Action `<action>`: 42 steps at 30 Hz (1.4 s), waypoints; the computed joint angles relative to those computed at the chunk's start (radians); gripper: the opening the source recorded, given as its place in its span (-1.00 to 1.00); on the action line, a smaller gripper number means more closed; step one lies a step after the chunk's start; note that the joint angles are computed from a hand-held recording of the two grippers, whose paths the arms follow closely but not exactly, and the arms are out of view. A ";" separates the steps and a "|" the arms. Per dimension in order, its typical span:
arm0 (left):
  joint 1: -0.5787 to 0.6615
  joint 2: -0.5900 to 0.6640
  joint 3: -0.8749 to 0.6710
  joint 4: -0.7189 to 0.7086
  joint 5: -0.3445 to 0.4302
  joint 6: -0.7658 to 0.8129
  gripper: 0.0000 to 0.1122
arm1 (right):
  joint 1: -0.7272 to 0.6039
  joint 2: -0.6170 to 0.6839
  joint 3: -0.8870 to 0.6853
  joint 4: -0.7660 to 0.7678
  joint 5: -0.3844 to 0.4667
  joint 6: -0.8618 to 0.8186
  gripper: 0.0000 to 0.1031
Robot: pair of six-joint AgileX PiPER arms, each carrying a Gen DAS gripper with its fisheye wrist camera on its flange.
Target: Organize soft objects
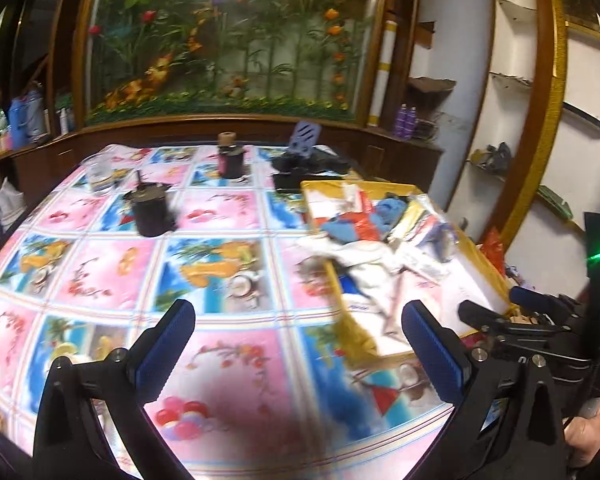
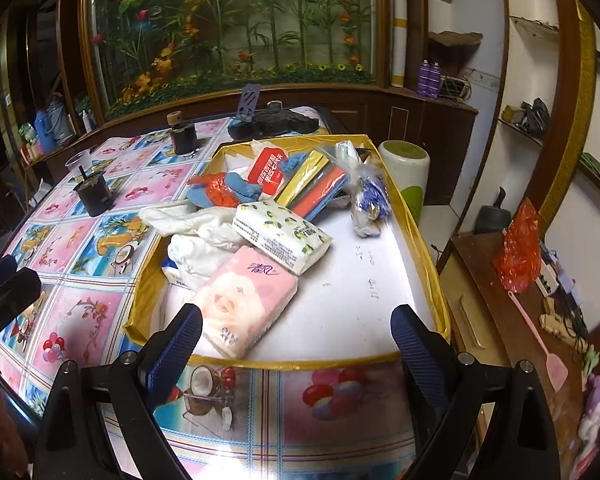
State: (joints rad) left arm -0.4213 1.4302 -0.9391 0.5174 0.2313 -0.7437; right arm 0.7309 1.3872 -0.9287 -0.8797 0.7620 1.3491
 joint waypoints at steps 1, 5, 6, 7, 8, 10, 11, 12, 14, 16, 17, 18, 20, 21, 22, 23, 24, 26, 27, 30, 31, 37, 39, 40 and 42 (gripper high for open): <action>0.004 -0.011 0.012 0.053 0.009 -0.052 0.83 | 0.011 -0.004 0.010 -0.019 0.001 0.035 0.88; -0.038 -0.007 0.013 0.337 0.140 -0.280 0.83 | 0.062 -0.007 0.029 -0.094 0.015 0.153 0.88; -0.051 -0.002 0.016 0.396 0.164 -0.326 0.83 | 0.074 -0.002 0.027 -0.108 0.019 0.172 0.89; -0.056 -0.001 0.023 0.428 0.167 -0.350 0.83 | 0.083 0.006 0.022 -0.120 0.021 0.188 0.90; -0.054 0.002 0.026 0.425 0.164 -0.338 0.83 | 0.093 0.014 0.019 -0.134 0.028 0.208 0.90; -0.042 0.015 0.018 0.336 0.151 -0.222 0.83 | 0.107 0.027 0.013 -0.163 0.037 0.246 0.92; -0.037 0.021 0.016 0.311 0.144 -0.188 0.83 | 0.114 0.033 0.013 -0.180 0.039 0.271 0.92; -0.036 0.027 0.015 0.305 0.144 -0.176 0.83 | 0.116 0.040 0.011 -0.196 0.038 0.294 0.92; -0.032 0.036 0.017 0.318 0.134 -0.171 0.83 | 0.120 0.056 0.004 -0.217 0.051 0.321 0.93; -0.048 0.047 0.024 0.426 0.147 -0.259 0.83 | 0.117 0.072 -0.010 -0.221 0.062 0.325 0.93; -0.055 0.053 0.027 0.483 0.157 -0.309 0.83 | 0.115 0.080 -0.017 -0.220 0.067 0.326 0.93; -0.060 0.061 0.029 0.537 0.165 -0.355 0.83 | 0.114 0.084 -0.020 -0.220 0.071 0.329 0.93; -0.061 0.079 0.025 0.588 0.167 -0.393 0.83 | 0.114 0.100 -0.035 -0.209 0.087 0.326 0.93; -0.056 0.090 0.019 0.592 0.157 -0.386 0.83 | 0.115 0.106 -0.040 -0.206 0.094 0.324 0.93; -0.050 0.103 0.011 0.582 0.146 -0.369 0.83 | 0.117 0.112 -0.046 -0.203 0.101 0.319 0.93; -0.043 0.115 0.001 0.562 0.137 -0.345 0.83 | 0.120 0.119 -0.055 -0.201 0.114 0.317 0.93; -0.036 0.128 -0.017 0.507 0.131 -0.285 0.83 | 0.124 0.126 -0.065 -0.199 0.131 0.314 0.93; -0.023 0.137 -0.033 0.439 0.111 -0.205 0.83 | 0.125 0.141 -0.089 -0.198 0.155 0.314 0.93; -0.019 0.139 -0.036 0.441 0.108 -0.211 0.83 | 0.123 0.147 -0.100 -0.199 0.162 0.319 0.93; 0.009 0.141 -0.043 0.328 0.084 -0.108 0.83 | 0.121 0.160 -0.126 -0.198 0.179 0.337 0.93; 0.020 0.140 -0.043 0.284 0.075 -0.069 0.83 | 0.124 0.162 -0.129 -0.201 0.188 0.352 0.93; 0.064 0.151 -0.060 0.027 0.050 0.170 0.83 | 0.150 0.176 -0.115 -0.241 0.199 0.450 0.93; 0.055 0.142 -0.050 0.066 0.045 0.139 0.83 | 0.150 0.182 -0.109 -0.248 0.189 0.459 0.93; 0.049 0.136 -0.042 0.104 0.040 0.105 0.83 | 0.149 0.186 -0.106 -0.253 0.182 0.462 0.93; 0.041 0.130 -0.034 0.150 0.035 0.064 0.83 | 0.144 0.188 -0.100 -0.262 0.163 0.461 0.93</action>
